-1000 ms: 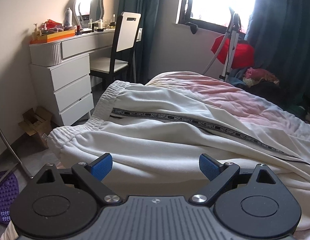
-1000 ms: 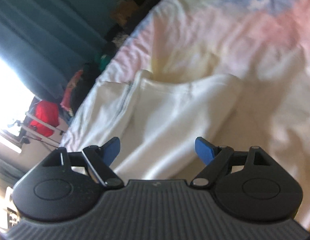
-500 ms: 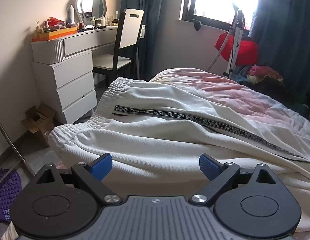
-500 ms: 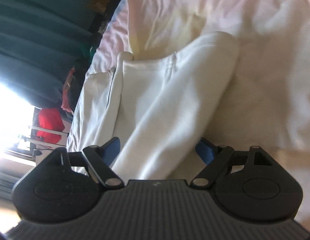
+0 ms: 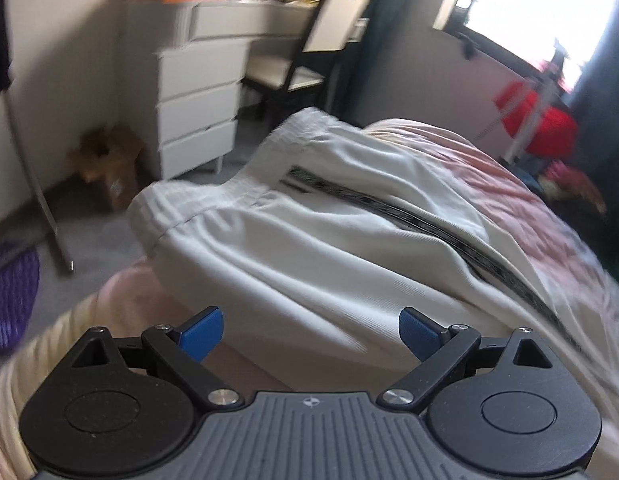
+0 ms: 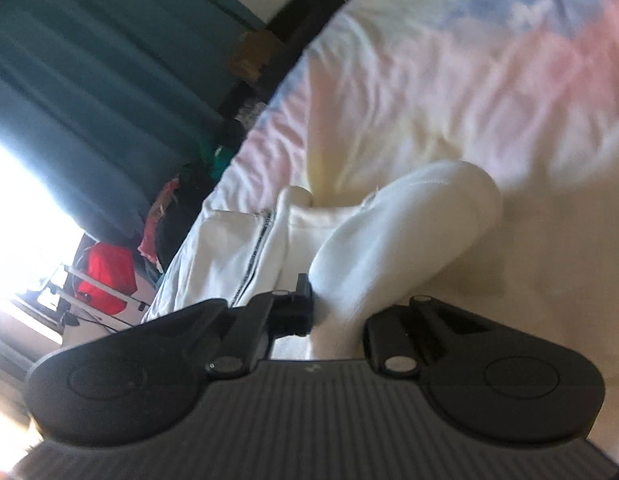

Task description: Fold clothes

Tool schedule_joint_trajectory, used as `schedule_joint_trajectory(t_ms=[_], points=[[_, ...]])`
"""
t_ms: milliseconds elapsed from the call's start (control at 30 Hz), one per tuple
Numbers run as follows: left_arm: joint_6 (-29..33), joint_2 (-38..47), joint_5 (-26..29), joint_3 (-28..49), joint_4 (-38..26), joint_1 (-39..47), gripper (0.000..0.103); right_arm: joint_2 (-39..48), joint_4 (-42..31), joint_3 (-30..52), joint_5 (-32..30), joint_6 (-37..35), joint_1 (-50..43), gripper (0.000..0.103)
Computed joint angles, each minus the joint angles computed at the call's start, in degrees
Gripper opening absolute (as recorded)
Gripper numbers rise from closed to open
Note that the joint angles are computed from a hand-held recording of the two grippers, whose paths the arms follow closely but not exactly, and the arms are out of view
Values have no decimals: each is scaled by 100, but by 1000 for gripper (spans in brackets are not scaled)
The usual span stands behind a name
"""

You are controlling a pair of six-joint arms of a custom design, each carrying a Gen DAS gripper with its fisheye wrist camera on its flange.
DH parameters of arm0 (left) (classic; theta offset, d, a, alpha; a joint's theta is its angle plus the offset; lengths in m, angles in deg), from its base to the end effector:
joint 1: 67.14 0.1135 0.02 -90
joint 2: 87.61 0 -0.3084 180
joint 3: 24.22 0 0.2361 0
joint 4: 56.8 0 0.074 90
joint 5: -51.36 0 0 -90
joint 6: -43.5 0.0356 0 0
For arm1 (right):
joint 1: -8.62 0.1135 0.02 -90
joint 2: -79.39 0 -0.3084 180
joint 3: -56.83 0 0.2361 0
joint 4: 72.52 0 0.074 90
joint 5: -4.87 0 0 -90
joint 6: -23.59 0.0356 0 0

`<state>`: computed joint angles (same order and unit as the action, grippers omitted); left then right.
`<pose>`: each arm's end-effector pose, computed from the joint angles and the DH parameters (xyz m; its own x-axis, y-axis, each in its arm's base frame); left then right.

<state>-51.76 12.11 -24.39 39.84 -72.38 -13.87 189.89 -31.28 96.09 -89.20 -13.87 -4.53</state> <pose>0.2055 0.2607 0.1952 -0.4016 -0.6868 -0.6058 -0.7245 0.6429 -0.2485 0.2915 -0.0655 0.1241 -0.1635 0.8513 -0.4986 0.4881 0.5090 0.7090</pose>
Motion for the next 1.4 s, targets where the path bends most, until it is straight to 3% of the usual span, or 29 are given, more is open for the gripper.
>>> schedule_joint_trajectory(t_ms=[200, 367, 467, 700, 733, 767, 833, 1200, 1400], points=[[-757, 936, 82, 972, -437, 481, 91, 231, -171, 25, -527, 239, -322, 10], [-801, 1523, 563, 1505, -657, 866, 85, 358, -126, -18, -823, 394, -443, 11], [-890, 1606, 841, 1562, -729, 1041, 83, 295, -257, -28, -789, 400, -408, 12], [-908, 1527, 846, 1491, -651, 996, 77, 143, -780, 76, -717, 406, -393, 18], [-920, 1531, 866, 1493, -649, 995, 77, 148, -826, 105, -762, 389, -415, 28], [-930, 1538, 893, 1495, -643, 998, 75, 150, -849, 119, -763, 370, -417, 46], [-947, 1553, 957, 1492, -617, 1006, 73, 111, -896, 124, -553, 325, -323, 72], [-995, 1544, 1285, 1331, -259, 996, 47, -258, -1744, 360, 425, -525, 185, 73], [-1075, 1478, 1390, 1246, -122, 977, 43, -324, -1850, 408, 706, -841, 358, 73]])
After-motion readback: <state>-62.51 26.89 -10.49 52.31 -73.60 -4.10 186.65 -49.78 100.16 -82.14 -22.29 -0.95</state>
